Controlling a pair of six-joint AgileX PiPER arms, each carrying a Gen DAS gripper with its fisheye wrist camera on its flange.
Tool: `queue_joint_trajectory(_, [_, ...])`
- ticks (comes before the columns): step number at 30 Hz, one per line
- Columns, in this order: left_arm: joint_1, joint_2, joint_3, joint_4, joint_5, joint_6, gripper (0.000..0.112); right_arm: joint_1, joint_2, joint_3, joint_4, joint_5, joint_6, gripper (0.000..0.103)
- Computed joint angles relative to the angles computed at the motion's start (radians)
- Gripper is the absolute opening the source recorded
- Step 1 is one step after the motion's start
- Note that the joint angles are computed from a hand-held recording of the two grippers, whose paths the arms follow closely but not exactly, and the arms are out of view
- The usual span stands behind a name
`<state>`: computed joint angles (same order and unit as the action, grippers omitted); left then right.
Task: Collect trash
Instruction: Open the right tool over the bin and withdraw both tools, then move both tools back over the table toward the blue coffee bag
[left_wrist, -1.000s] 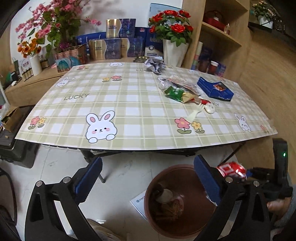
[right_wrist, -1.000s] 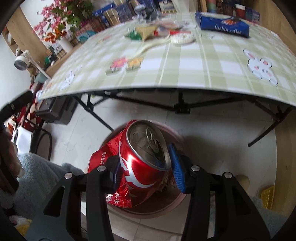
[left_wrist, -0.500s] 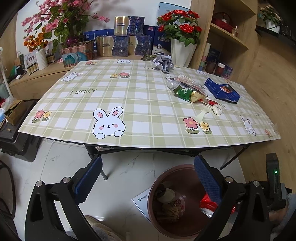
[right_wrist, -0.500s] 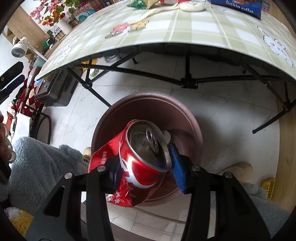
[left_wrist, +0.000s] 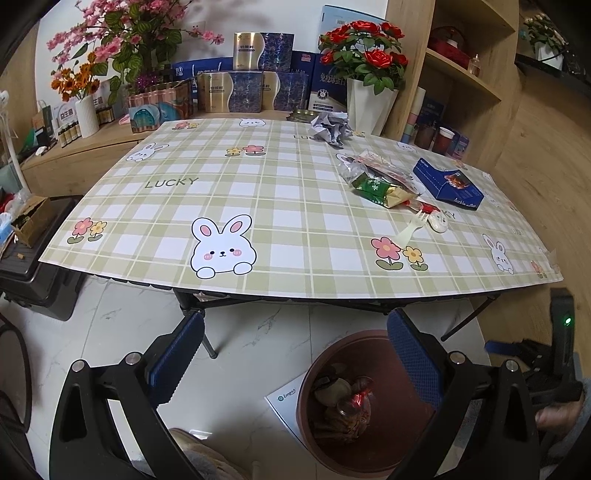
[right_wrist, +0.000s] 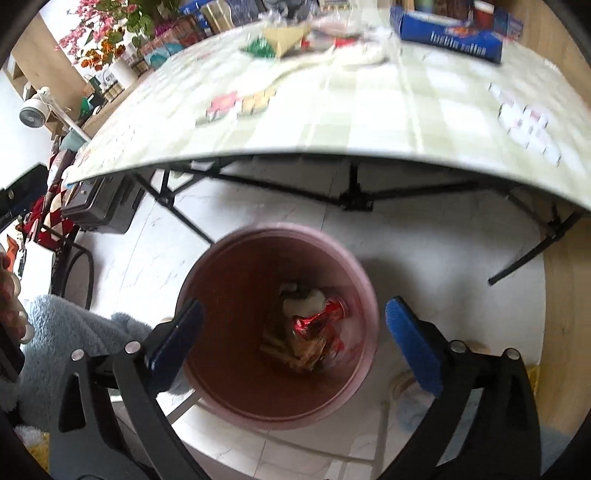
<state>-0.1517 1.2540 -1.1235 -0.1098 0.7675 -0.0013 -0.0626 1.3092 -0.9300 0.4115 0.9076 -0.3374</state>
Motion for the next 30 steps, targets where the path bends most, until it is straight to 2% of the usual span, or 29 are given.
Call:
queue_joint_trajectory(7, [-0.008, 0.044, -0.065, 0.023, 0.001, -0.007, 0.097, -0.047, 0.012, -0.080, 0.016, -0.030, -0.052, 0.097])
queue_joint_trajectory(15, [-0.020, 0.109, -0.174, 0.029, 0.006, -0.016, 0.097, -0.123, 0.072, -0.251, 0.063, 0.002, -0.099, 0.097])
queue_joint_trajectory(24, [-0.039, 0.171, -0.251, 0.028, 0.006, -0.005, 0.097, -0.165, 0.140, -0.349, 0.035, 0.018, -0.110, 0.097])
queue_joint_trajectory(30, [-0.052, 0.217, -0.295, 0.023, 0.008, 0.003, 0.097, -0.124, 0.193, -0.416, -0.169, -0.009, -0.067, 0.097])
